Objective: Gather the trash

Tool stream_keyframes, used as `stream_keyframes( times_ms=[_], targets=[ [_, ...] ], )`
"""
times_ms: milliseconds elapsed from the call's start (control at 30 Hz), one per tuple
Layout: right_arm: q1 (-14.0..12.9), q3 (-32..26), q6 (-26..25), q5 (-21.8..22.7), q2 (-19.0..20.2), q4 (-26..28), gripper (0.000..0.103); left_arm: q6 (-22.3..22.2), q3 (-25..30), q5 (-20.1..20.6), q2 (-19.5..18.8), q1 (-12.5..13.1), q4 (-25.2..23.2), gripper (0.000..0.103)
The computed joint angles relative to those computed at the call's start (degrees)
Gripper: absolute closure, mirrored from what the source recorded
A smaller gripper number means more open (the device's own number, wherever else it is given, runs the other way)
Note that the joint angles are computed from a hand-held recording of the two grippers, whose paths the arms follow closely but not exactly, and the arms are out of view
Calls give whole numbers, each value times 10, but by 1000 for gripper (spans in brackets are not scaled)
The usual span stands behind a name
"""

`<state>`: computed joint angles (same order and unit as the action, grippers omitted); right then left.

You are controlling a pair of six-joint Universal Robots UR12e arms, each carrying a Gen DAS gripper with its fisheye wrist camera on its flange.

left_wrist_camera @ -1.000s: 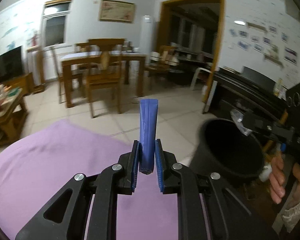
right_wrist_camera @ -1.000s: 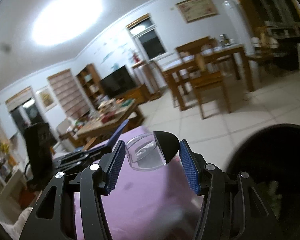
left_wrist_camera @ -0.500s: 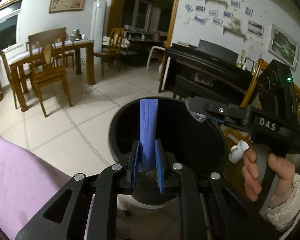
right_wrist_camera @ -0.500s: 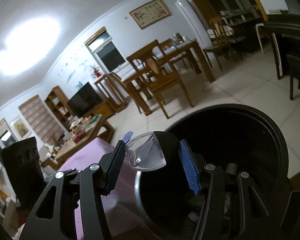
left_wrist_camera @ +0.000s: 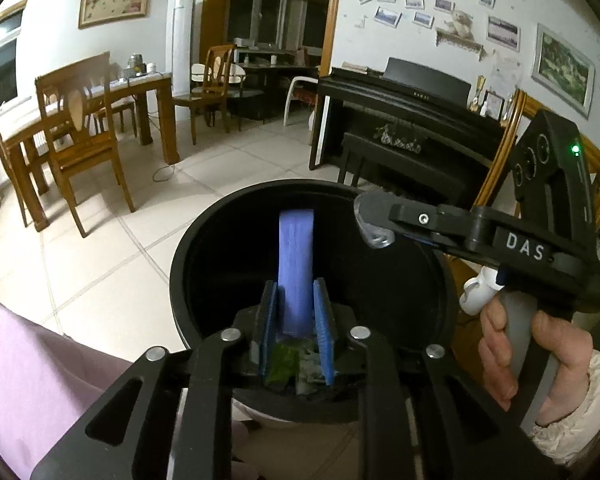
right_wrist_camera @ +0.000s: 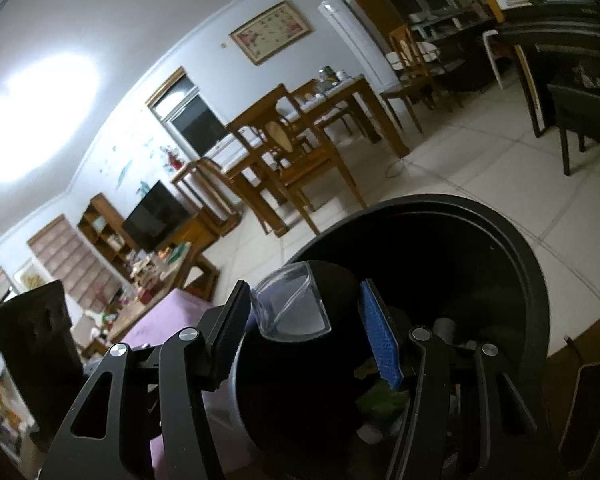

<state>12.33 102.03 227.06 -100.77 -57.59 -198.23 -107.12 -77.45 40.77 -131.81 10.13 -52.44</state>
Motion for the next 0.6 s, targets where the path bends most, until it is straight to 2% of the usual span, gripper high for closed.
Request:
stream_keyframes(
  times_ms=[33,67,100,133,367,467,567,600],
  targets=[
    [-1,4,7,-3,-1,-3,35,-7,-5,0,2,0,14,51],
    [0,6,11,-6,-1,-5,31,-16,-12,-4,4,2,33,23],
    [1,8,14,-10,-1,-6,31,-30,-22,-19,5,5,65,12],
    [2,10,15,-12,-3,-5,31,-30,-26,-30,6,9,75,12],
    [13,-14,8,-2,6,12,31,-25,-27,-50,14,26,64,8],
    [18,-35,-1,11,15,22,26,-36,-27,-59,15,34,77,5],
    [23,-62,-9,27,27,38,24,-80,-28,-69,9,46,128,5],
    [27,-77,-12,34,35,45,23,-109,-29,-73,5,54,164,5]
  ],
)
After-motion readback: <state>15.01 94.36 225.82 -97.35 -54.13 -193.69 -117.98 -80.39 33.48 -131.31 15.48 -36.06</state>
